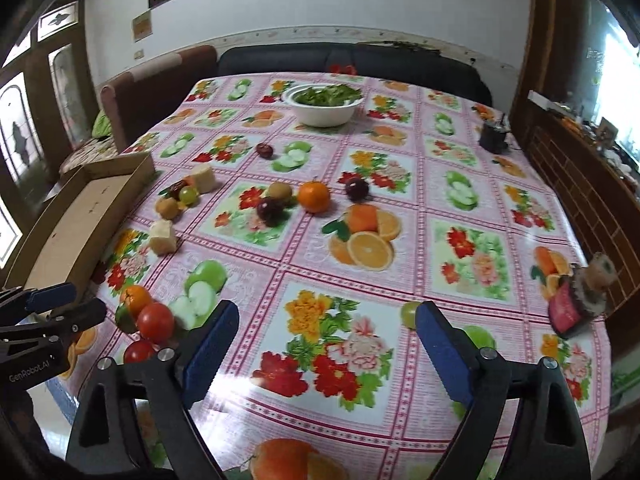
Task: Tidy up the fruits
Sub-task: 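Grasp the cream cube with the left tool while the right tool grasps a dark red plum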
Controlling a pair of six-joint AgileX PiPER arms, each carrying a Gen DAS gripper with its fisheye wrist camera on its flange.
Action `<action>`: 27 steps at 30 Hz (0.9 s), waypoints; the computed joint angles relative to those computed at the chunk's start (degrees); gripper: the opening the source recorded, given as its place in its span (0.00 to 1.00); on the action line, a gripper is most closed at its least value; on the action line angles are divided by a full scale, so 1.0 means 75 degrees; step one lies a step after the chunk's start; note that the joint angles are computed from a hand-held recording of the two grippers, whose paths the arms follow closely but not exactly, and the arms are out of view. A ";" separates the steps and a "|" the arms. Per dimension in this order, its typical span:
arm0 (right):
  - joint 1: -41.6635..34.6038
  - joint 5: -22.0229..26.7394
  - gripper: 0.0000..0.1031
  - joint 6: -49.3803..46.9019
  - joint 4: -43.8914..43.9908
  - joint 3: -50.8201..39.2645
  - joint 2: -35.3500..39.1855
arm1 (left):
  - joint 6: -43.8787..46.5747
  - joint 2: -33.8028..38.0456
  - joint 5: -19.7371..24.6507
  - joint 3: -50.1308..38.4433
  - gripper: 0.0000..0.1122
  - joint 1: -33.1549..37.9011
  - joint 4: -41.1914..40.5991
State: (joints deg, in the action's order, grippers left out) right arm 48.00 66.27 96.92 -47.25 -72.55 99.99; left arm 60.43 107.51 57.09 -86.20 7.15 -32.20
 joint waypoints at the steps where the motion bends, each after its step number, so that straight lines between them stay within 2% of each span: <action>1: -0.0040 -0.0193 0.84 -0.0051 0.0012 0.0022 0.0012 | 0.0028 0.0026 0.0071 -0.0034 0.50 -0.0004 -0.0003; 3: -0.0192 -0.0852 0.75 -0.0120 0.0013 0.0184 -0.0047 | -0.0017 0.0112 0.0183 -0.0131 0.50 -0.0020 0.0018; 7: -0.0612 -0.1266 0.72 -0.0424 0.0132 0.0178 -0.0011 | -0.0250 0.0416 0.0581 -0.0664 0.50 -0.0066 -0.0035; 9: -0.0966 -0.1698 0.73 -0.0347 0.0153 0.0460 -0.0217 | -0.0449 0.0645 0.0761 -0.1076 0.50 -0.0158 -0.0064; 16: -0.2004 -0.2711 0.69 -0.0258 0.0227 0.1068 -0.0742 | -0.1418 0.1439 0.0688 -0.2228 0.50 -0.0679 0.0317; 20: -0.2525 -0.3262 0.59 -0.0517 0.0393 0.1047 -0.0682 | -0.1878 0.1854 0.0738 -0.2822 0.50 -0.0870 0.0544; 27: -0.3189 -0.3554 0.55 -0.1234 0.0743 0.0542 -0.0165 | -0.2159 0.2161 0.0659 -0.3203 0.50 -0.1020 0.0811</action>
